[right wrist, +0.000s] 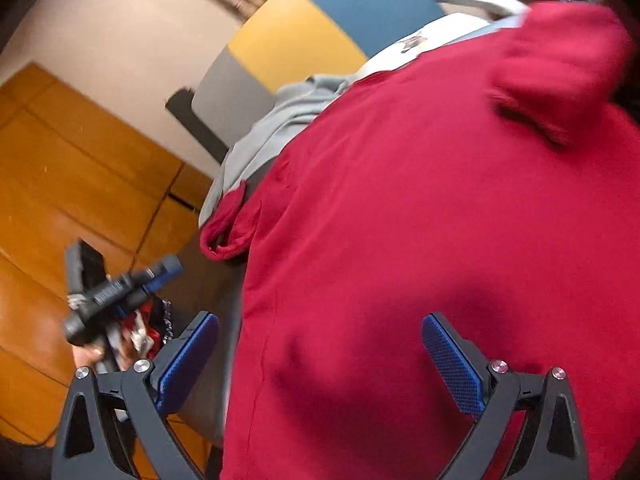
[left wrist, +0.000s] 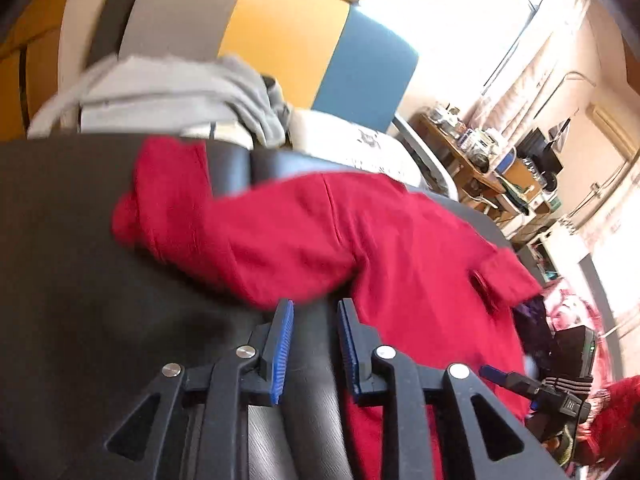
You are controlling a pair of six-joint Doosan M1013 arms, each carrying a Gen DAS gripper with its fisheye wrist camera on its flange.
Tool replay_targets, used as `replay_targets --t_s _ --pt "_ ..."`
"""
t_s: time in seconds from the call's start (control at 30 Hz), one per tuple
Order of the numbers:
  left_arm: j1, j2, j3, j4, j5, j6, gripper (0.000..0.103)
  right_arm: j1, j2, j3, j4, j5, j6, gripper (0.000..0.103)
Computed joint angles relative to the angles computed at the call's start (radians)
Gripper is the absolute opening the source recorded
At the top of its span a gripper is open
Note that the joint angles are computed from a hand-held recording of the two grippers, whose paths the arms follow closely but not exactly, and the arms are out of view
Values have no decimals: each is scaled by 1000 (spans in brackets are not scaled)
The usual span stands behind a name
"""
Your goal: Fold clothes
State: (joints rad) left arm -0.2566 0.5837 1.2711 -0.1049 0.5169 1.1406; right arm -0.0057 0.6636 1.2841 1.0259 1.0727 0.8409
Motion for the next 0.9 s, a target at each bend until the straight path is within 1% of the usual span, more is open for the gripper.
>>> replay_targets --t_s 0.1,0.13,0.2,0.27,0.33,0.37,0.43,0.47,0.5,0.63,0.73,0.77,0.8,0.9 --pt "-2 48 -70 2 25 41 23 30 27 -65 -54 -36 -1 102" --pt "0 69 -98 -3 38 61 23 41 34 -84 -83 -61 -3 102" --pt "1 110 -150 -1 82 85 23 71 36 -105 -203 -161 7 102" --pt "9 139 -179 67 139 24 23 96 44 -122 -358 -244 64 102" --pt "14 169 -208 148 200 -62 23 104 59 -139 -436 -246 115 102" --pt "16 178 -209 176 213 -105 23 108 70 -149 -457 -236 139 103" --pt "32 168 -168 204 196 -162 12 114 71 -140 -478 -259 148 103" --pt "39 155 -140 214 169 -175 12 120 71 -138 -470 -259 139 103" --pt "46 146 -122 241 161 -202 12 128 73 -139 -461 -257 130 103" --pt "69 136 -106 357 203 -321 12 160 82 -149 -450 -254 90 103" --pt "90 131 -98 390 227 -380 12 184 83 -149 -437 -251 77 103" --pt "92 126 -96 405 244 -411 13 190 82 -146 -431 -254 75 103" --pt "92 113 -84 422 245 -449 14 193 81 -144 -417 -256 70 103" --pt "77 49 -3 468 140 -510 18 191 78 -142 -370 -249 49 103"
